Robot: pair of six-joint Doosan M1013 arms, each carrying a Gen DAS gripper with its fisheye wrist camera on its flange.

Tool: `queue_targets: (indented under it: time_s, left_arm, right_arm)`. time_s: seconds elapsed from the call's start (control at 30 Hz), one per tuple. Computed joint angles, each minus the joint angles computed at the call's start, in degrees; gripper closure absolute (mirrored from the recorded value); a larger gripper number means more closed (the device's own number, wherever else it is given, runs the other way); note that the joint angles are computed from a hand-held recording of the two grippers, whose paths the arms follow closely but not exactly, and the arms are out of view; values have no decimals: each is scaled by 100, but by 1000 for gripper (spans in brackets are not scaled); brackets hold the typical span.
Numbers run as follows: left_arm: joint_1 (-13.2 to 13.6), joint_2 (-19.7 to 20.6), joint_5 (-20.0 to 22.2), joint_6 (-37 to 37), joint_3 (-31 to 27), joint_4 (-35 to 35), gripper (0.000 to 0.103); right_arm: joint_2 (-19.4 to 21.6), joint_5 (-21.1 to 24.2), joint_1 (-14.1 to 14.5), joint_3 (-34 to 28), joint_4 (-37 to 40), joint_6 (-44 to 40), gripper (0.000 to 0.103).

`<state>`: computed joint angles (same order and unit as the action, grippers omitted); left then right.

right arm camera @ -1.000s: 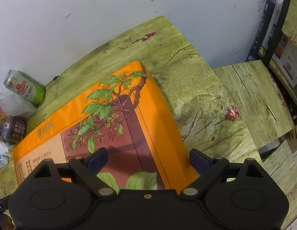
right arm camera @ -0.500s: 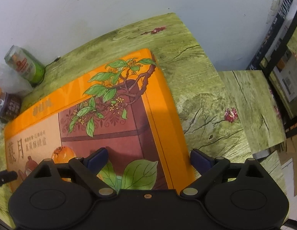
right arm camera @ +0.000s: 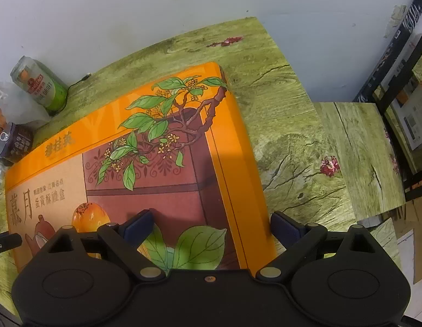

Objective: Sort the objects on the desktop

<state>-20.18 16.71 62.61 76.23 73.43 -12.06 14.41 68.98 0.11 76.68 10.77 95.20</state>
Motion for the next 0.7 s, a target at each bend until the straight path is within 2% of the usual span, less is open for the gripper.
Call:
queue_targets:
  time_s: [0.13,0.27,0.37,0.7]
  left_arm:
    - [32,-29,-46,148,70,-91,10]
    - [23,-47,133,86,131,61,10]
    - [55,-85,159,149,215,-127,11]
    - [1,-73,315,146,104,-146,12]
  right_arm:
    - [-12,-19,-5,52,-15,-68,11]
    - [-29,48,-46,112,46,-150,10]
    - [-50,40,-78,164,109,-116,10]
    - [-55,166,6,75,-31,-273,9]
